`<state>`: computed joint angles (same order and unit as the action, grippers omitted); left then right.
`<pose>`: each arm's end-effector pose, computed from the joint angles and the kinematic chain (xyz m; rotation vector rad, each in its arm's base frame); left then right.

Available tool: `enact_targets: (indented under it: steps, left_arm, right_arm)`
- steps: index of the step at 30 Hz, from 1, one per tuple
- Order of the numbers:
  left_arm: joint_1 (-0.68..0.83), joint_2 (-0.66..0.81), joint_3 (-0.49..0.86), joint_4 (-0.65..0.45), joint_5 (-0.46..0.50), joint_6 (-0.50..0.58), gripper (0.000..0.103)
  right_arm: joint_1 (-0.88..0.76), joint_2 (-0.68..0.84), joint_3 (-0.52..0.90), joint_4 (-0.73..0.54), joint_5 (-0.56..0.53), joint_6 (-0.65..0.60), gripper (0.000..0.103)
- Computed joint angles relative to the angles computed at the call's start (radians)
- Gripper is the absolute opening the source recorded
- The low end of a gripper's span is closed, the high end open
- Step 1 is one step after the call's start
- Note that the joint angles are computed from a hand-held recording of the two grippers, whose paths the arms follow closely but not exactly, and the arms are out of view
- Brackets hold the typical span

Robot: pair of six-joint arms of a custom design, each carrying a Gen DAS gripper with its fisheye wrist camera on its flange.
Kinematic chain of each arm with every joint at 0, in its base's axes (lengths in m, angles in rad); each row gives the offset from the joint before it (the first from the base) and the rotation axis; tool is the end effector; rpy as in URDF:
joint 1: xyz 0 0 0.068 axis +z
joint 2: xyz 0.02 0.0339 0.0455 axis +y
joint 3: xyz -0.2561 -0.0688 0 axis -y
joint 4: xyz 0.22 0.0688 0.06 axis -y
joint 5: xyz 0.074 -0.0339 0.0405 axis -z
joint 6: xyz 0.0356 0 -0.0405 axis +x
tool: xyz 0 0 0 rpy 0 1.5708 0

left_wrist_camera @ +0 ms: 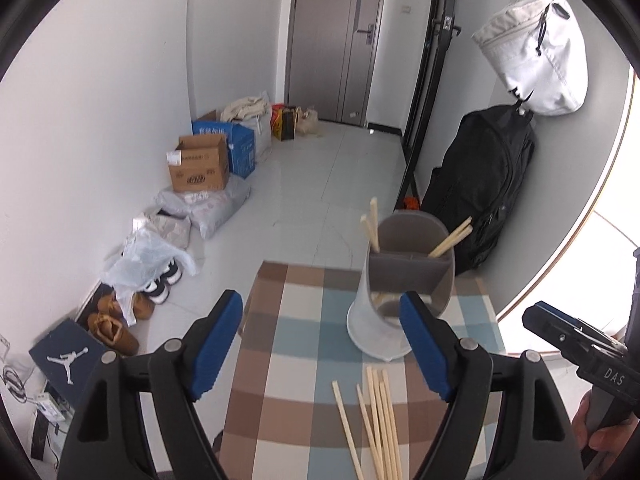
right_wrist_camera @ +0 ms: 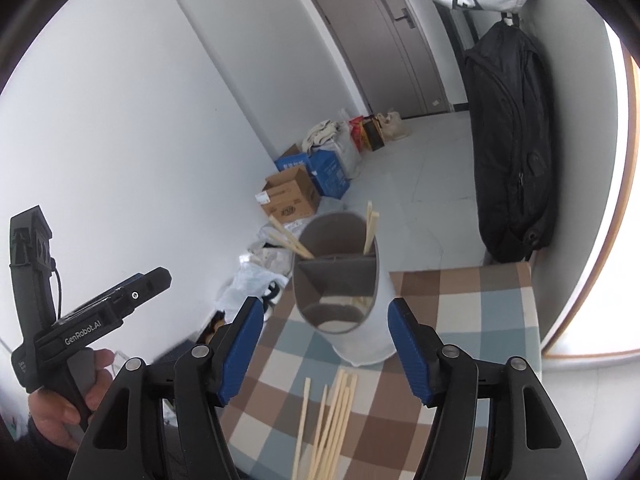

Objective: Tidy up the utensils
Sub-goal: 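Open both grippers to drop the chopsticks into the holder compartments, then move both open grippers back down over the chopstick pile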

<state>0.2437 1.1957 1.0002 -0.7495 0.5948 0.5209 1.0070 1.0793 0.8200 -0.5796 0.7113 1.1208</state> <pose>0.2127 0.0323 0.2840 0.5498 2.2720 -0.3807 0.1237 0.1521 0.2658 0.4312 2.1461 0.3353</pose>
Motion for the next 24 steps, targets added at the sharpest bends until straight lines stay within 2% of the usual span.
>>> enact_targets:
  steps: [7, 16, 24]
  left_arm:
    - [-0.041, 0.062, -0.087, 0.046, -0.126, 0.054, 0.077]
    - [-0.165, 0.250, -0.167, 0.161, -0.359, 0.014, 0.077]
    - [-0.207, 0.417, -0.134, 0.148, -0.419, -0.012, 0.077]
  right_arm:
    - [-0.051, 0.040, -0.098, 0.107, -0.102, -0.005, 0.067]
    - [-0.106, 0.095, -0.180, 0.231, -0.187, -0.014, 0.070]
    - [-0.153, 0.094, -0.224, 0.290, -0.246, -0.002, 0.070]
